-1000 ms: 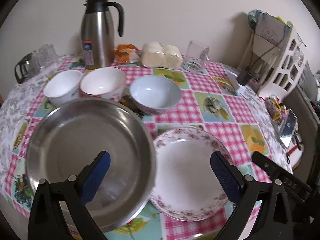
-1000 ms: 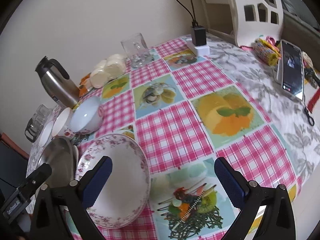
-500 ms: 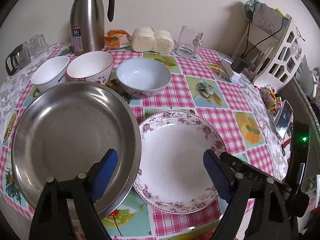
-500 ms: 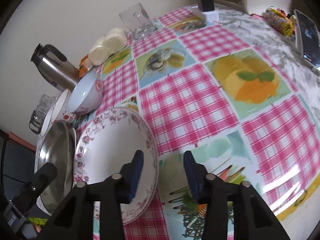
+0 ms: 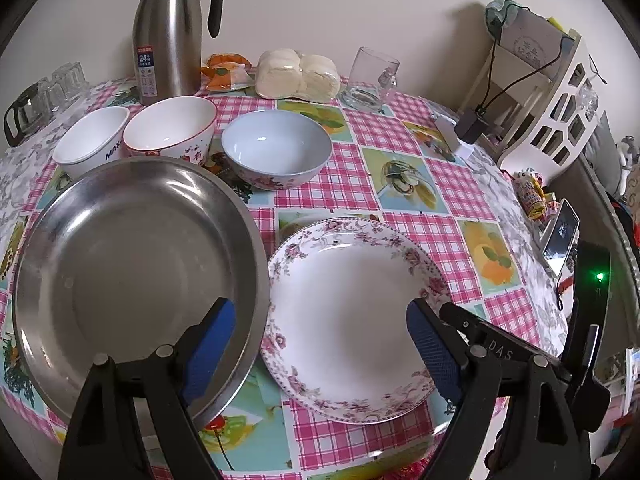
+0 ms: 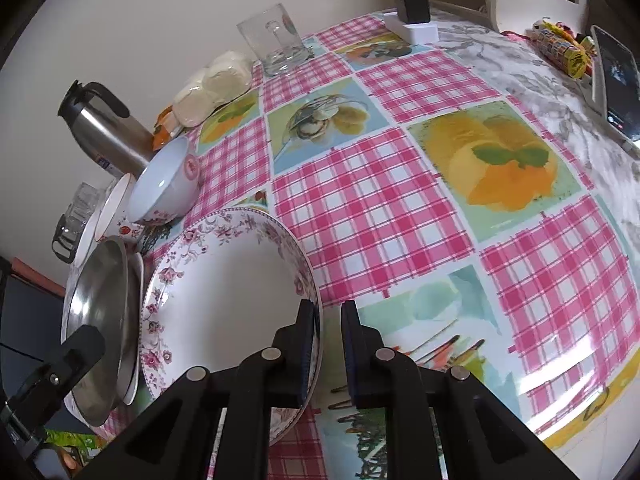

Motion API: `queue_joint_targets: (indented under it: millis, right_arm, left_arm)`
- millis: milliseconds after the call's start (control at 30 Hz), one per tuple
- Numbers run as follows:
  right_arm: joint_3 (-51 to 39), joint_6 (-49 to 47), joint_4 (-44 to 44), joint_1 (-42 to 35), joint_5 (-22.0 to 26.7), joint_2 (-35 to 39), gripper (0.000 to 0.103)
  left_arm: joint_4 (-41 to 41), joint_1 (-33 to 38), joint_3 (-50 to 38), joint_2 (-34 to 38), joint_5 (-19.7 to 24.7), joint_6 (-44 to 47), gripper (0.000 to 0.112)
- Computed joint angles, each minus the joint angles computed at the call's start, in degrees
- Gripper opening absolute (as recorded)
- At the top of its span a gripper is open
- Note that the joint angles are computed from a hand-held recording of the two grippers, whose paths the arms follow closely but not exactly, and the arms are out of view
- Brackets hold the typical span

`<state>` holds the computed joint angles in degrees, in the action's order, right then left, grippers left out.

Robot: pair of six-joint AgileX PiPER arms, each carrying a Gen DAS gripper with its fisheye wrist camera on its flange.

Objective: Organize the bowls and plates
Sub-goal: 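Close the left tool on the floral plate rim opposite the right tool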

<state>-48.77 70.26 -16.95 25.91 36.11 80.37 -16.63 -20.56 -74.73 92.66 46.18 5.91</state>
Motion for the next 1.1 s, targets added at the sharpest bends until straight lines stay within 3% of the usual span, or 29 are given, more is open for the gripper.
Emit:
queue_joint_targets:
  millis: [400,967,1100]
  right_arm:
    - [2.7,6.4,-3.8,-2.3,4.6,-4.1,0.015]
    - [5.5,5.9,-2.0,-5.5,3.5,-6.9,0.016]
    - [5.5,4.9,-1.1,-5.7,3.1,-6.5,0.016]
  left_arm:
    - [-3.0,-1.1,-1.2,1.4,2.4,1.9,0.083]
    - [-2.8,-5.0,-2.9,6.5,6.0,-0.3,0.072]
    - [-2.7,-5.6,-3.4,8.3,6.3,-1.1,0.061]
